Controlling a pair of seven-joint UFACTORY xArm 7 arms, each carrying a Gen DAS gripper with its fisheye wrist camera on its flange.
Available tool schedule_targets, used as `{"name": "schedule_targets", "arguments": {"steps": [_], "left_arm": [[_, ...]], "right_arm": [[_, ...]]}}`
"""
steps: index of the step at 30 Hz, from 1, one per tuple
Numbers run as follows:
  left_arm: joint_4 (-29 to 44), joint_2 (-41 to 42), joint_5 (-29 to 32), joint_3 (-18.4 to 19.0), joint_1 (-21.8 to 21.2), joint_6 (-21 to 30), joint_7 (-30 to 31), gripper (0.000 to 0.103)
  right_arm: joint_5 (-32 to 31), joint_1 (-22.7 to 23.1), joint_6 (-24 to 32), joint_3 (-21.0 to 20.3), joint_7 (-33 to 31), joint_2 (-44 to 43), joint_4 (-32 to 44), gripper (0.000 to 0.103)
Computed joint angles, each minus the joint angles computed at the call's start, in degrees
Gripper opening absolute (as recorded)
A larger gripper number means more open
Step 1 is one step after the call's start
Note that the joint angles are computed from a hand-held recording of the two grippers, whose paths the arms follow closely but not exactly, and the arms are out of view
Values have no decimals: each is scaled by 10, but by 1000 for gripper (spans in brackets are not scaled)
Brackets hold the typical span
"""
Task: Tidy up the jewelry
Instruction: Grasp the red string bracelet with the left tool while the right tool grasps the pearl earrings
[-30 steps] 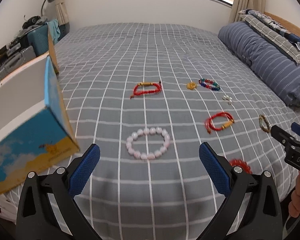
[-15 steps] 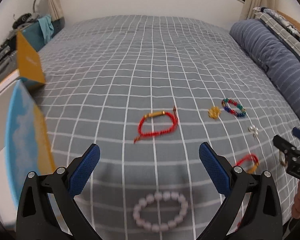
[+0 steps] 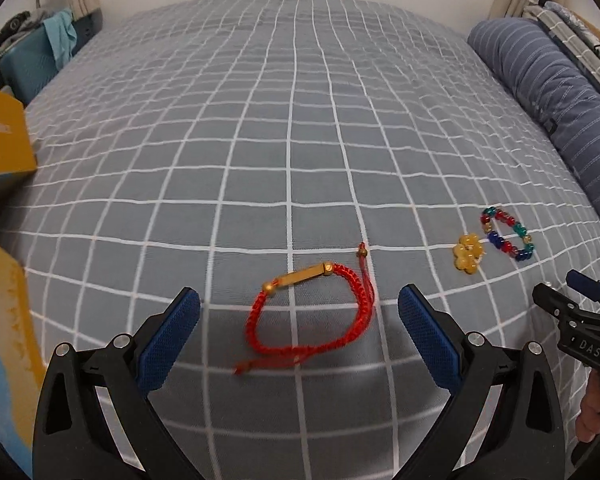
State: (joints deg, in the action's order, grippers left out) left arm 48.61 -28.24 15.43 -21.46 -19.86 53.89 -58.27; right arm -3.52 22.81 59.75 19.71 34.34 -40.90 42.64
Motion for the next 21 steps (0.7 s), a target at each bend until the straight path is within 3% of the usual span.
{"name": "schedule_targets", "arguments": {"steps": [5, 8, 14, 18, 21], "left_arm": [[-13, 10, -10, 13, 0, -18, 4, 96], [-16, 11, -9, 12, 0, -17, 9, 84], [-17, 2, -15, 12, -4, -13, 19, 52], [-11, 0, -20, 11, -10, 1, 33, 14], [-7, -5, -33, 14, -17, 4, 44, 11]], "right_arm": [[15, 7, -12, -9, -7, 12, -1, 62], [16, 7, -11, -9, -10, 21, 8, 54], [22, 12, -7, -9, -12, 22, 14, 29], [20, 13, -4, -7, -15, 20, 17, 21], [17, 10, -2, -3, -10, 16, 21, 20]]}}
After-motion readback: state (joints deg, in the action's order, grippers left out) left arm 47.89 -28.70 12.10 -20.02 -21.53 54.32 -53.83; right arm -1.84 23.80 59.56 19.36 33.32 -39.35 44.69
